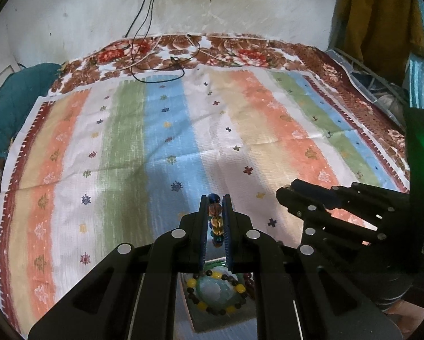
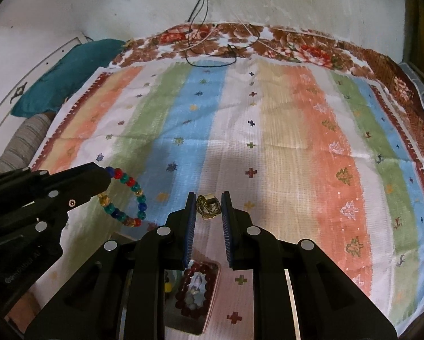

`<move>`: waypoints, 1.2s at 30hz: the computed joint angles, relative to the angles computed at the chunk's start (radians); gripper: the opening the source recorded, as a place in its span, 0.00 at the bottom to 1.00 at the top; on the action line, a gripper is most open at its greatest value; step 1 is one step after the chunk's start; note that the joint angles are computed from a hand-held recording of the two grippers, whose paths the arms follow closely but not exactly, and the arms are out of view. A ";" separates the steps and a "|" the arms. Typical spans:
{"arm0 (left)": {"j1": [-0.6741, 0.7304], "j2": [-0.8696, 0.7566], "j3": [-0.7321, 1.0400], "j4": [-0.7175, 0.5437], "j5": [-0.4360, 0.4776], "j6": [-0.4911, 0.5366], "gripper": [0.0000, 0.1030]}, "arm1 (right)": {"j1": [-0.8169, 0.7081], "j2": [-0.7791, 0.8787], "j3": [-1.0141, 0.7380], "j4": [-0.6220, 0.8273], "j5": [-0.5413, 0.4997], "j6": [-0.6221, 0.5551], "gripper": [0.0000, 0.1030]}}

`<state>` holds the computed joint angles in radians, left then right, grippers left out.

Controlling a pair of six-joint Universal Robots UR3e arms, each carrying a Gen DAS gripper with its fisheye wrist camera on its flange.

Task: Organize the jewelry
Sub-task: 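Lift the gold ring and glass bead bracelet and carry both over the tin, then open the right tool over the tin while the left tool releases the bracelet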

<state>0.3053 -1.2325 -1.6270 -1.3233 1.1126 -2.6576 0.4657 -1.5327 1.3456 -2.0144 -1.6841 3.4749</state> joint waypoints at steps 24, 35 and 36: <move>0.274 0.329 -0.021 -0.357 -0.222 0.277 0.09 | 0.112 -0.131 0.083 -0.004 -0.050 0.035 0.18; 0.381 0.393 -0.001 -0.527 -0.263 0.386 0.09 | 0.134 -0.153 0.120 -0.003 -0.045 0.060 0.18; 0.388 0.391 0.006 -0.547 -0.265 0.396 0.09 | 0.133 -0.155 0.125 -0.005 -0.041 0.063 0.19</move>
<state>0.6932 -0.8415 -1.6211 -1.8701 0.8471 -2.2618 0.5983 -1.6882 1.4709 -2.0199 -1.7250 3.5381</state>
